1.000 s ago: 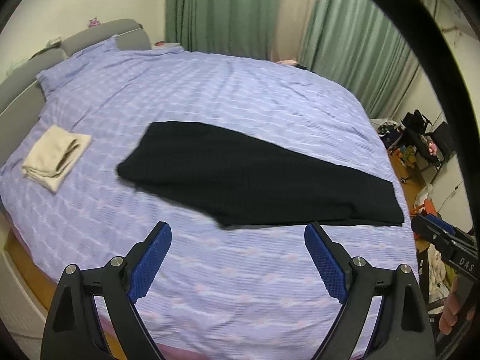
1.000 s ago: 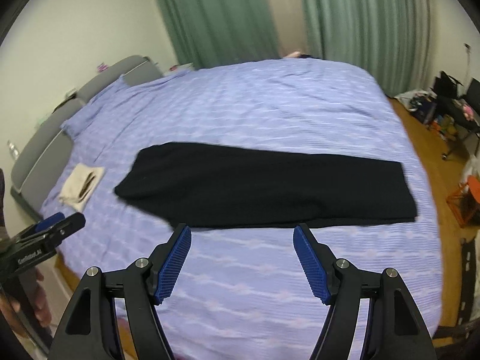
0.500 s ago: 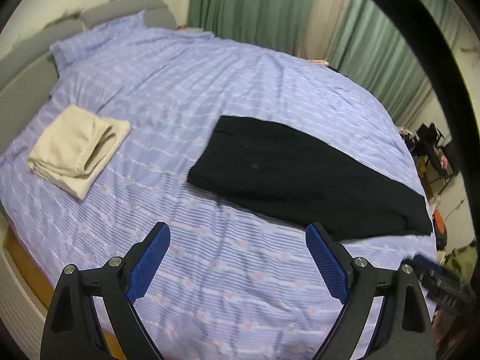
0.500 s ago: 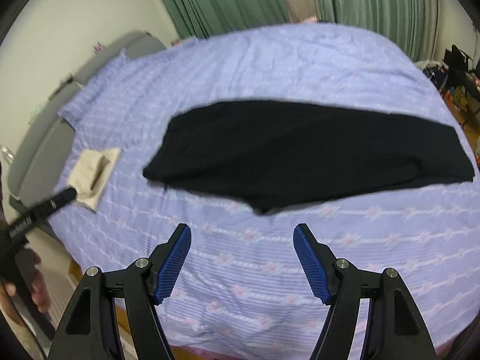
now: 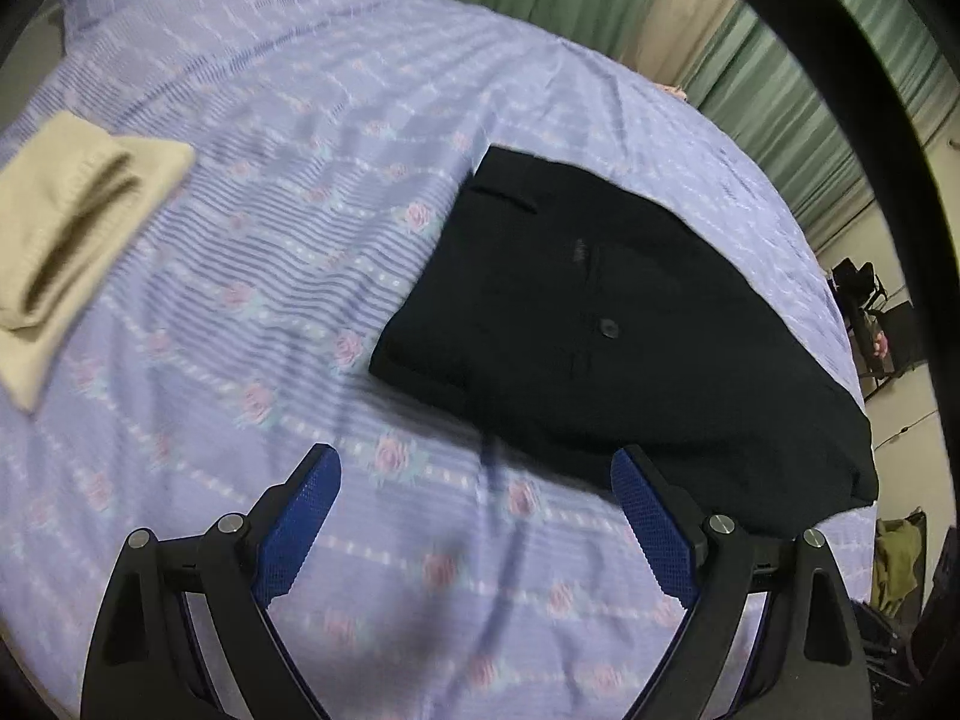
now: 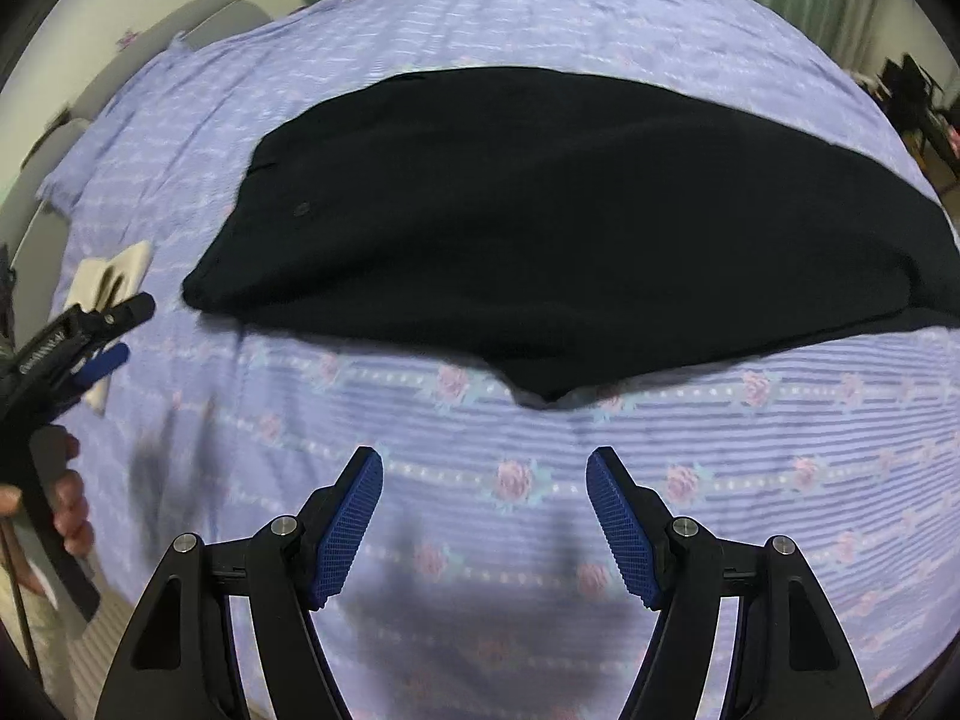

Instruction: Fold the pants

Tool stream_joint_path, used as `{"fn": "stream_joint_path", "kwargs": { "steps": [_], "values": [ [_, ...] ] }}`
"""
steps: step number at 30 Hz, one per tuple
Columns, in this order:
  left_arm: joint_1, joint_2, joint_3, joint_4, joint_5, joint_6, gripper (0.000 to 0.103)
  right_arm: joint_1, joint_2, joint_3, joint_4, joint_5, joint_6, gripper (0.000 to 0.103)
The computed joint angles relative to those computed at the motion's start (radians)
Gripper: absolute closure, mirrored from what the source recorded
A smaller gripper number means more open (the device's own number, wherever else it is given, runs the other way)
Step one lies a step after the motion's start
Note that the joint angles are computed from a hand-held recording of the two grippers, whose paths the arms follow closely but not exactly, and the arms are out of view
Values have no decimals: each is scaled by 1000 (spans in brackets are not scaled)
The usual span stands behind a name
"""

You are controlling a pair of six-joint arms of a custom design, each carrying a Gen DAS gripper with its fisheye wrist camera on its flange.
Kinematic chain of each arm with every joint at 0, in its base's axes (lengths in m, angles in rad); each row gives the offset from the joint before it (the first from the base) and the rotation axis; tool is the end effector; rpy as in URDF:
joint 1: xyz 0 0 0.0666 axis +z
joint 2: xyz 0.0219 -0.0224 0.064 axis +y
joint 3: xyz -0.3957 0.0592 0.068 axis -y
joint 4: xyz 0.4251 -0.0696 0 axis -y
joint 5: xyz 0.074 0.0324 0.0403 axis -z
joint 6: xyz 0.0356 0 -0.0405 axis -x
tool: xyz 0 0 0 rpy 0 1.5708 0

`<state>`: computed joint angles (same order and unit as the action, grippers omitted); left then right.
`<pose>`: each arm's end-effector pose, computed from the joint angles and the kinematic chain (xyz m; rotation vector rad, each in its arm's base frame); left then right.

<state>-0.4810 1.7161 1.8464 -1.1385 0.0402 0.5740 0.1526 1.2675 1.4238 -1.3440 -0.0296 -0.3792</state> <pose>0.5543 -0.2914 0.4747 -0.1075 2.6403 -0.4302 0.4242 0.0659 0.4930 0.3057 2.7571 0.1810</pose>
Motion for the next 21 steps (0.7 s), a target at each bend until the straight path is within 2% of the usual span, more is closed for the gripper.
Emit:
{"fn": "stream_joint_path", "kwargs": {
  "steps": [4,9,10,12,14,15,16,17,21],
  "values": [
    [29,58,13,55,59,35,11,7,41,0,24,7,-38,33],
    [41,110,18,109,149,103,12,30,61,-6,34,40,-26,33],
    [41,121,23,115,162,112,15,33,63,-9,33,44,-16,33],
    [38,131,28,127,148,122,19,39,65,-13,30,65,7,33],
    [31,144,46,115,108,135,42,40,63,-15,34,83,19,33],
    [30,146,51,111,90,134,48,39,64,-15,34,90,23,33],
    [26,146,62,105,55,132,62,37,64,-15,36,94,27,33],
    [25,146,69,99,41,126,71,35,63,-14,37,96,30,34],
    [3,161,170,61,-82,62,75,18,50,-19,69,54,34,34]
  ]
}}
